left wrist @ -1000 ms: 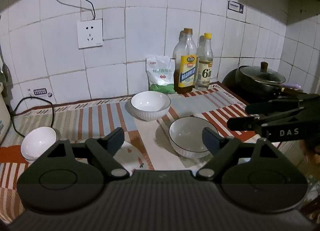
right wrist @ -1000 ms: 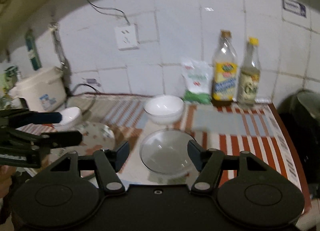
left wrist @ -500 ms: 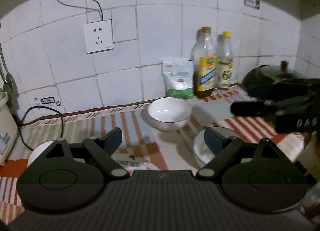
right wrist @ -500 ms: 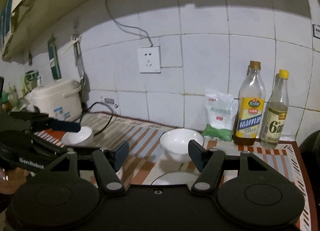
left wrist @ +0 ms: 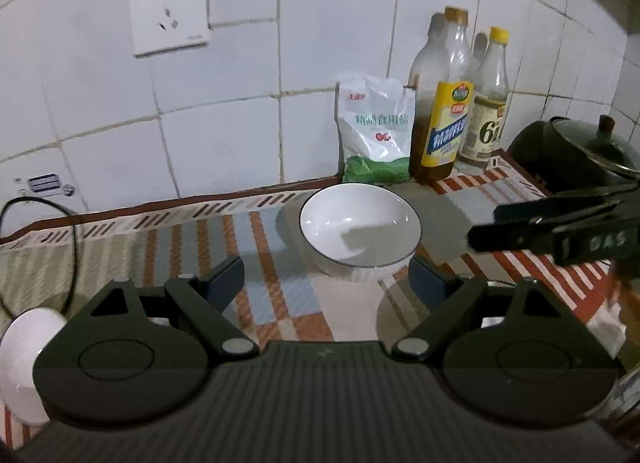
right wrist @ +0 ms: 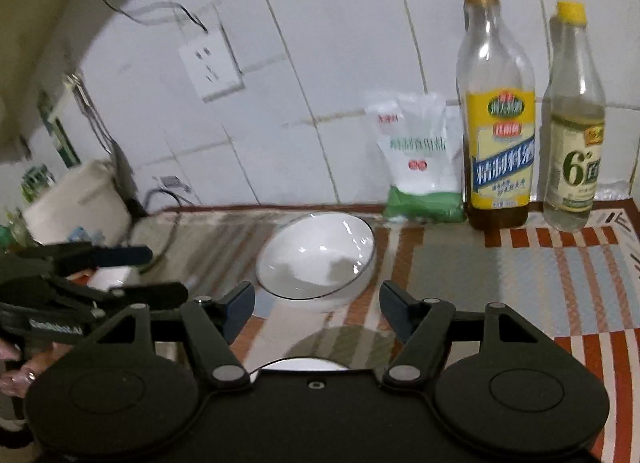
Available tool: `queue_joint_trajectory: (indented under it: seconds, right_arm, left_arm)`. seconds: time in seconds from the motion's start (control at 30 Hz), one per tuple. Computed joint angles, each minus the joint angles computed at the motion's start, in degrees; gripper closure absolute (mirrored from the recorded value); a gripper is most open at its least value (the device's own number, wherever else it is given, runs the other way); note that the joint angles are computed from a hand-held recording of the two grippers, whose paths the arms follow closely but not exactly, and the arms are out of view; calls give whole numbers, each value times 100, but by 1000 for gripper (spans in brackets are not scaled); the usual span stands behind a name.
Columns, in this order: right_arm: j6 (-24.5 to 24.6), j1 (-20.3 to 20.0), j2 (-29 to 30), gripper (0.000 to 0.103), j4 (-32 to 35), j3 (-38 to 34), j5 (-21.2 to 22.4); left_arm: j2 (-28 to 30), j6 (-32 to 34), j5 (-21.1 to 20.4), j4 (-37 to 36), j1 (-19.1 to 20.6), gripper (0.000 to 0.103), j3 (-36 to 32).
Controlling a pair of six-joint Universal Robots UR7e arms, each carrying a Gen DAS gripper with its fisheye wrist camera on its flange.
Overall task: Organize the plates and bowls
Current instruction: 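Grasp the rim of the white bowl by the bottles with the right gripper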
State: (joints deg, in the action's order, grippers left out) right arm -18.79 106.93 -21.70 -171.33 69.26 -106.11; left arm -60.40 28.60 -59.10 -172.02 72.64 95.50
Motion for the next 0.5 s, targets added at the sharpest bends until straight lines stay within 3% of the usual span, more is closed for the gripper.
queue_joint_trajectory:
  seconds: [0.2,0.33,0.5]
  right_arm:
    - [104,-71,502,34,793,-1002,-276]
    - [141,-130,765,48,1165,-1517,-467]
    - [277,-216,1011,55,1536,-2006,-496]
  left_arm:
    - [508,-383,11,552,174,28,-742]
    - [781,-770,-26,1111,302,40,-1211]
    - [1048,-775,-1,1313,382,48,-1529]
